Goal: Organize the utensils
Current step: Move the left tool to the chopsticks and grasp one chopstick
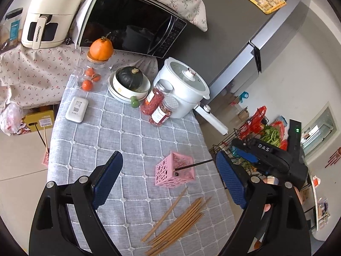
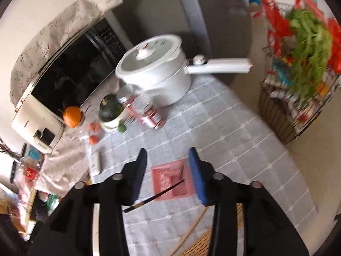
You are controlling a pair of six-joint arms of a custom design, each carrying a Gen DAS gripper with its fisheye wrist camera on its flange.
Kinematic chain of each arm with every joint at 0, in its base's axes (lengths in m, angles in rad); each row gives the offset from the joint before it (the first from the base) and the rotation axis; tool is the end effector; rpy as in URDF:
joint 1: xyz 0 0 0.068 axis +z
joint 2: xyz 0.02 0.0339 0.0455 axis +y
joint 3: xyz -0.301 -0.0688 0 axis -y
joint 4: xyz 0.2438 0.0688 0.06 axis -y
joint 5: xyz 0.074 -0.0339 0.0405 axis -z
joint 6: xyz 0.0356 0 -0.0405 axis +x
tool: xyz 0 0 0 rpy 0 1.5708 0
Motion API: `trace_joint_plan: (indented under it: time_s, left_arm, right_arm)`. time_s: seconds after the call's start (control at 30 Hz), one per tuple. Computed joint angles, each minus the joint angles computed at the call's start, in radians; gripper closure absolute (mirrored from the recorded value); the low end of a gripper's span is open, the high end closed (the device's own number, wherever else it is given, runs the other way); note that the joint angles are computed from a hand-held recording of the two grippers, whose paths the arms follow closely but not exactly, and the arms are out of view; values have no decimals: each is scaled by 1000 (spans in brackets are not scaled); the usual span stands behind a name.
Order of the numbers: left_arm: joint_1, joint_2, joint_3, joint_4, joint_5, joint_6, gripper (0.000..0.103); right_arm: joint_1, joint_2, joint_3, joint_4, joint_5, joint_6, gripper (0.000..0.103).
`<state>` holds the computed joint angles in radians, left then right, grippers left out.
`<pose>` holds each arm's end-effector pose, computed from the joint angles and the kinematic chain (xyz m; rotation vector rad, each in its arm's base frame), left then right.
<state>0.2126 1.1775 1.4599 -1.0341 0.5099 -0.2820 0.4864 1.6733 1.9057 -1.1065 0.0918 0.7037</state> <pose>0.1980 0.0250 0.4453 -0.3066 2.2636 -0.6254 0.3060 0.1581 0.4435 0.3106 2.4652 0.4112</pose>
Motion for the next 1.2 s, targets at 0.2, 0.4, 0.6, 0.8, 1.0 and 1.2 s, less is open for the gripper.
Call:
trace_joint_plan:
  time_s: [0.2, 0.4, 0.6, 0.8, 1.0, 1.2]
  left_arm:
    - [-166, -11, -36, 26, -132, -32, 16]
    - [-413, -6, -124, 31, -344, -24, 11]
    - [-577, 55, -297, 57, -472, -12, 11]
    - [-667, 182, -367, 95, -524, -3, 14]
    - [-710, 218, -386, 54, -569, 84, 26]
    - [-645, 140, -538, 89, -501, 75, 61]
  right_arm:
    - [-24, -177, -241, 80, 52, 36, 34]
    - [-125, -458, -667, 259, -51, 152, 20]
    - [-376, -577, -1006, 302, -236, 111, 20]
    - [-512, -558, -1017, 231, -351, 36, 20]
    - [-559, -549, -1019, 194, -459, -17, 20]
    - [-566, -545, -1045, 204, -527, 4, 20]
